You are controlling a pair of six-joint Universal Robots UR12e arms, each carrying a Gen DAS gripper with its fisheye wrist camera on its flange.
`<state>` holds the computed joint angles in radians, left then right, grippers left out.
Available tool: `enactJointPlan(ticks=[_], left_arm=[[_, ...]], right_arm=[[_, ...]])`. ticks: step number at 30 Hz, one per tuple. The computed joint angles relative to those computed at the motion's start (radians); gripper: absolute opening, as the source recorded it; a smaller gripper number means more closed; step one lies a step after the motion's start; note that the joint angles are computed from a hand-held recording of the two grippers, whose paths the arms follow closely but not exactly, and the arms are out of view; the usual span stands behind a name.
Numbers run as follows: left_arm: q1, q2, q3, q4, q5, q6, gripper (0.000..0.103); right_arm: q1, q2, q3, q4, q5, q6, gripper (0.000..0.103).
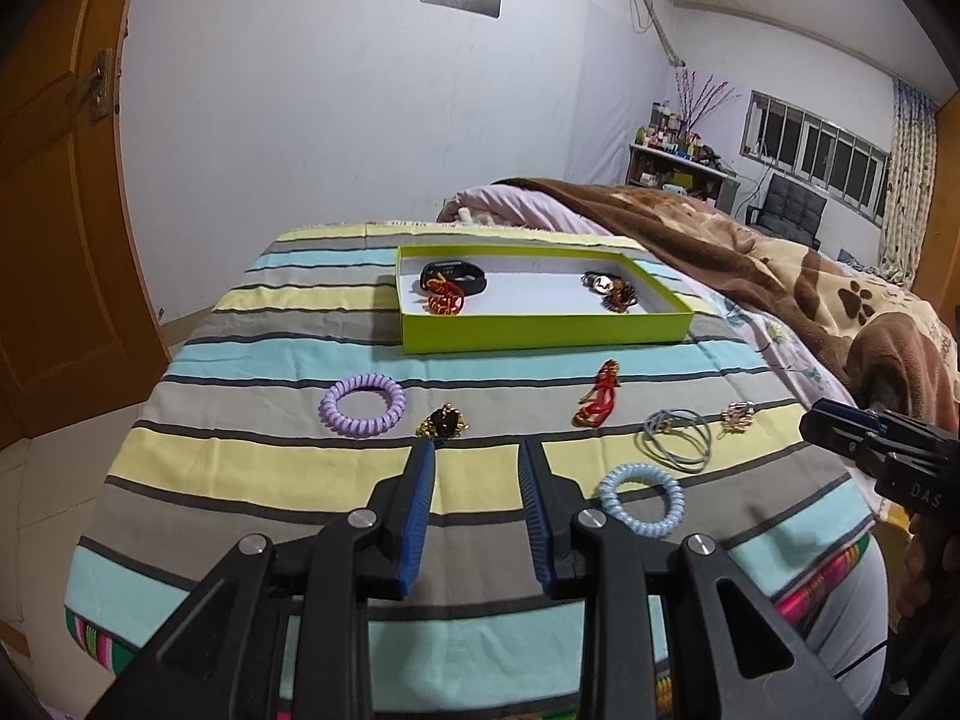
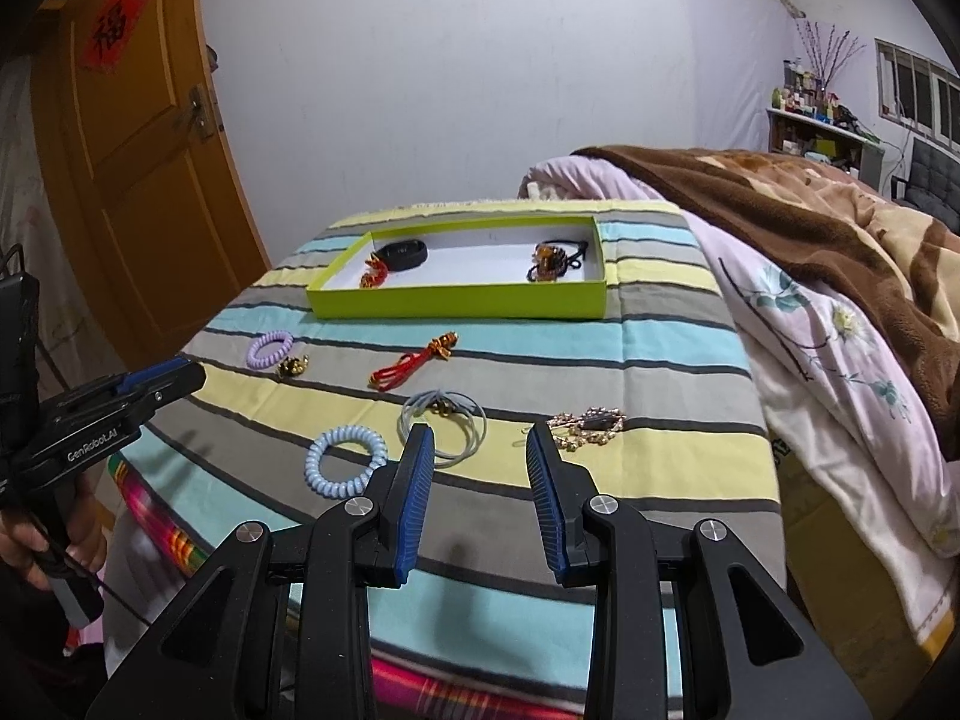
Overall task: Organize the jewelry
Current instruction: 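Move left tool toward gold-black brooch while right tool approaches gold chain bracelet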
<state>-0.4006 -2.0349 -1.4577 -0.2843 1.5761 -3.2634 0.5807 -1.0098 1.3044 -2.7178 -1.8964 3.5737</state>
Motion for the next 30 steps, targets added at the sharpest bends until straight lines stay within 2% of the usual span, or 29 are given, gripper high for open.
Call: enactJointPlan(ticks=[10,24,27,29,30], left_arm=[[0.01,-0.054,0.073,-0.073,-0.005,0.009,0.03],[0.02,-0.109,0.166,-0.215,-0.047,0.037,0.03],[0.019,-0.114,0.172,-0.217,-0.04,0.041,0.03],[0.018,-0.118,0.177,-0.218,-0.038,0.045,0.03],[0.017,-0.119,0.179,-0.219,-0.032,0.048,0.03]], right_arm=[[-0.025,0.058,-0.08,0.067,0.065,-0.03,0.033],[-0.048,0.129,-0.202,0.238,0.152,-0.091,0.033],[-0.049,0.137,-0.218,0.266,0.152,-0.096,0.033],[-0.047,0.14,-0.223,0.272,0.139,-0.102,0.022],[-0.046,0.142,-0.227,0.277,0.133,-0.103,0.014]])
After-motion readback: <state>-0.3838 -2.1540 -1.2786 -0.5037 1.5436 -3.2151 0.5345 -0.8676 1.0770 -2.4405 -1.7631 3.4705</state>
